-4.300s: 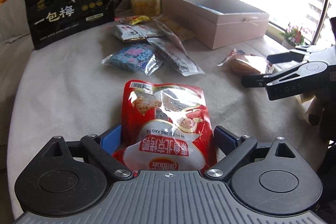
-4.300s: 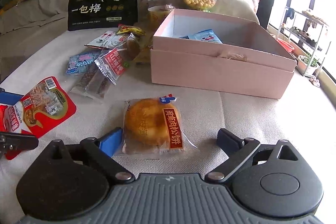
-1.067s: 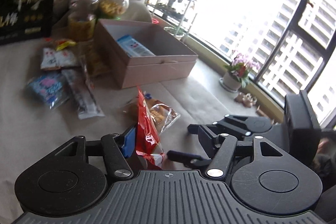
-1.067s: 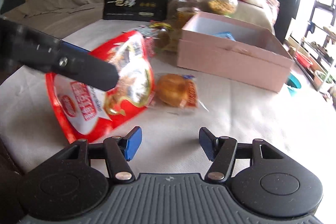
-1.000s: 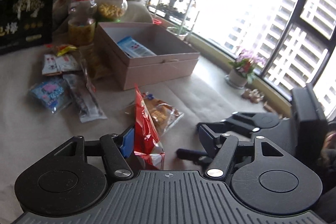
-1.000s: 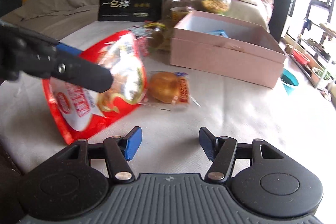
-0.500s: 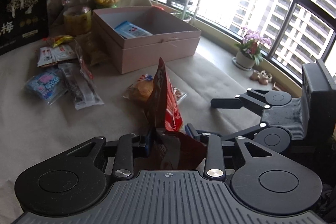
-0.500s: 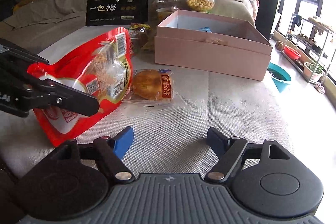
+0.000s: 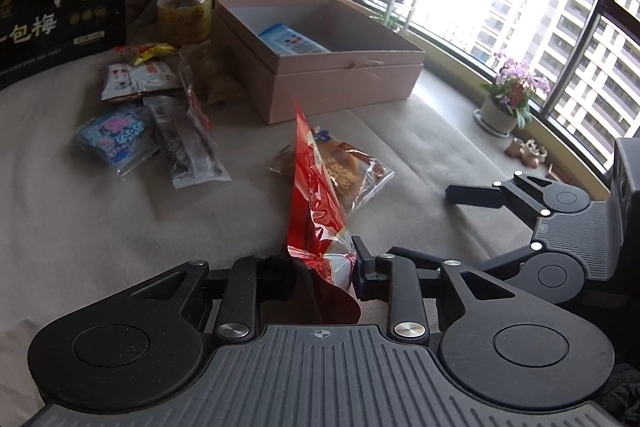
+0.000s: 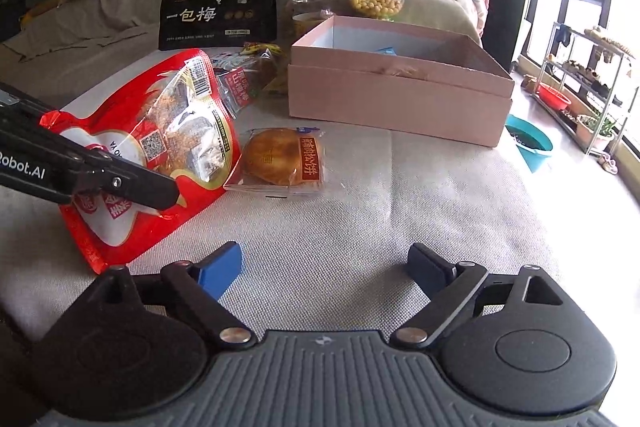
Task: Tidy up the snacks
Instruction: 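Carry the red snack pouch with the left tool toward the pink box, then grasp the wrapped round bun with the right tool while the left tool carries the pouch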
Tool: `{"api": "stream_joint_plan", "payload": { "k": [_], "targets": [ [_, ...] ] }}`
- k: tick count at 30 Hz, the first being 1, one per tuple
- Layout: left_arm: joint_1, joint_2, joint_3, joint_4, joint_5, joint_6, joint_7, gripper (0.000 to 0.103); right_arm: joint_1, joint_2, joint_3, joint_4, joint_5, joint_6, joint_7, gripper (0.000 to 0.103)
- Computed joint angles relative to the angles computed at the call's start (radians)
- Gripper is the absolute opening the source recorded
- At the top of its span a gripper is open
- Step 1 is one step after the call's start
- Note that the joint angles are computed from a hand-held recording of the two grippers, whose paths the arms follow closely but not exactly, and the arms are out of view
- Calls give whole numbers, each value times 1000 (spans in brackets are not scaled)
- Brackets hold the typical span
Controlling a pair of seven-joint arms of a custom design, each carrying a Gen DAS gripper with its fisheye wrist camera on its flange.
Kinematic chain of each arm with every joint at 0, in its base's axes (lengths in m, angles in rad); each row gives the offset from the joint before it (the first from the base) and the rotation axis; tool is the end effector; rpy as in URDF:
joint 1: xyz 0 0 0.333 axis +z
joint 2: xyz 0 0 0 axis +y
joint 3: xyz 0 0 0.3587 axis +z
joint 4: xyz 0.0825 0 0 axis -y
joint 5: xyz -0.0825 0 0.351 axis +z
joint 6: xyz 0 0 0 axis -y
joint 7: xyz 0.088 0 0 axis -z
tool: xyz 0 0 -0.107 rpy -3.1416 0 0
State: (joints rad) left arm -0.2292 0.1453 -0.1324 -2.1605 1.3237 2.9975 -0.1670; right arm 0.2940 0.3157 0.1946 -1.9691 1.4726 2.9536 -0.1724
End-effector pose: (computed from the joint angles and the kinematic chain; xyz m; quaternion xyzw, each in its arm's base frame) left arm 0.4898 -0.2567 0.4373 -0.6892 0.6088 -0.3372 0.2015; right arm 0.5692 0.2162 0.4054 -0.8408 0.3367 -0.1703 0.3881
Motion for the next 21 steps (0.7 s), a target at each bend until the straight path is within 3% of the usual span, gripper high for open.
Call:
{"api": "stream_joint_plan", "payload": {
  "k": [5, 12, 14, 18, 21],
  "targets": [
    [-5, -7, -4, -3, 20, -19, -17, 31, -5, -1, -2, -5, 4, -22, 11, 99],
    [0, -13, -8, -6, 80, -20, -84, 31, 8, -5, -5, -14, 17, 2, 5, 101],
    [4, -17, -9, -9, 99, -19, -108, 31, 9, -5, -11, -16, -18, -9, 27, 102],
    [13, -29, -15, -19, 141, -19, -157, 31, 15, -2, -21, -8, -199, -25, 199, 101],
    [20, -39, -22, -30, 157, -21, -180, 31, -11, 11, 14, 34, -189, -23, 205, 100]
  ]
}}
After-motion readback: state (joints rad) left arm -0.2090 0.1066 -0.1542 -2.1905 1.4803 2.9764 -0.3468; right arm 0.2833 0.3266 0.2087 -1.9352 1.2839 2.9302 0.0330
